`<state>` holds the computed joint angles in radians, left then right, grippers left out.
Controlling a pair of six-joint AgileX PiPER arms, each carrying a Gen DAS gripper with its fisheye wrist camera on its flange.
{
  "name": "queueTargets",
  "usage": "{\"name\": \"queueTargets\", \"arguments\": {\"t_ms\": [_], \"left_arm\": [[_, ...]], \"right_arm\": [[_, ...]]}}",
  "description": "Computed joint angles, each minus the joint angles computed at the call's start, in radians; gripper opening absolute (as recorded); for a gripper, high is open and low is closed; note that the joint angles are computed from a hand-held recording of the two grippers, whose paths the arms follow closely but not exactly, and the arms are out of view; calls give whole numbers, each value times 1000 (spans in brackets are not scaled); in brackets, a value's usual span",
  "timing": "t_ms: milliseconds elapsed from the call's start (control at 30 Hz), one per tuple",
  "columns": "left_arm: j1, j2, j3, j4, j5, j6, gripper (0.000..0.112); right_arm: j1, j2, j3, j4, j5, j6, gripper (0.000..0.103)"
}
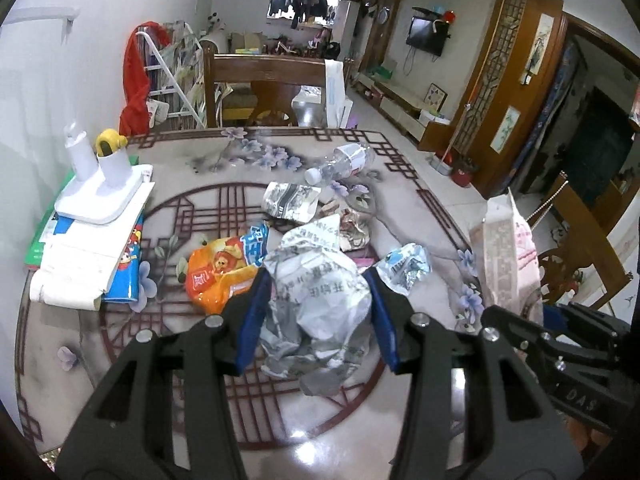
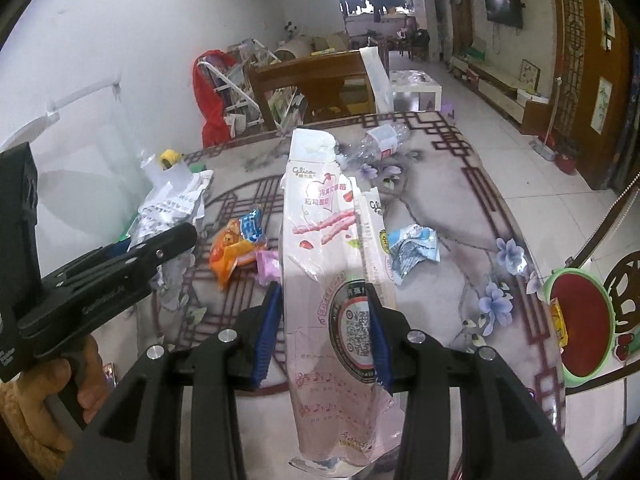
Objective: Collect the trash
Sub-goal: 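Lift the crumpled paper and white wrapper and carry them toward the red bucket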
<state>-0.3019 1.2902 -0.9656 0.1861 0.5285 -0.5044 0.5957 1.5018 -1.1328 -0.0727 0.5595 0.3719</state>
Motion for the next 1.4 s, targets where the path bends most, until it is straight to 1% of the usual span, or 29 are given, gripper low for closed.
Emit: {"name": "queueTargets", "arguments": {"t_ms": [267, 500, 600, 833, 1033, 1167, 1300, 1400], "left_arm": [[-24, -10, 4, 39, 14, -55, 46], [-60, 5, -5, 80, 21, -109, 47], [-72, 14, -9, 76, 22, -118, 47], [-140, 45, -34, 146, 31, -203, 47], [-201, 64, -64, 243, 72, -324, 47], [-242, 88, -92, 315, 114, -417, 47], [-285, 123, -136, 362, 164, -497, 47], [-324, 149, -174, 406, 202, -564, 47]], "right_arm": [[-25, -12, 7, 33, -2, -33, 40], [-48, -45, 39, 42, -17, -40, 40], [-65, -56, 51, 60, -15, -61, 40], [-115, -88, 84, 105, -15, -118, 40], [-187, -95, 96, 225, -20, -269, 40], [-239, -82, 92, 355, -13, -428, 40], [-296, -68, 87, 488, 14, -598, 40], [-349, -54, 63, 561, 53, -709, 40]]}}
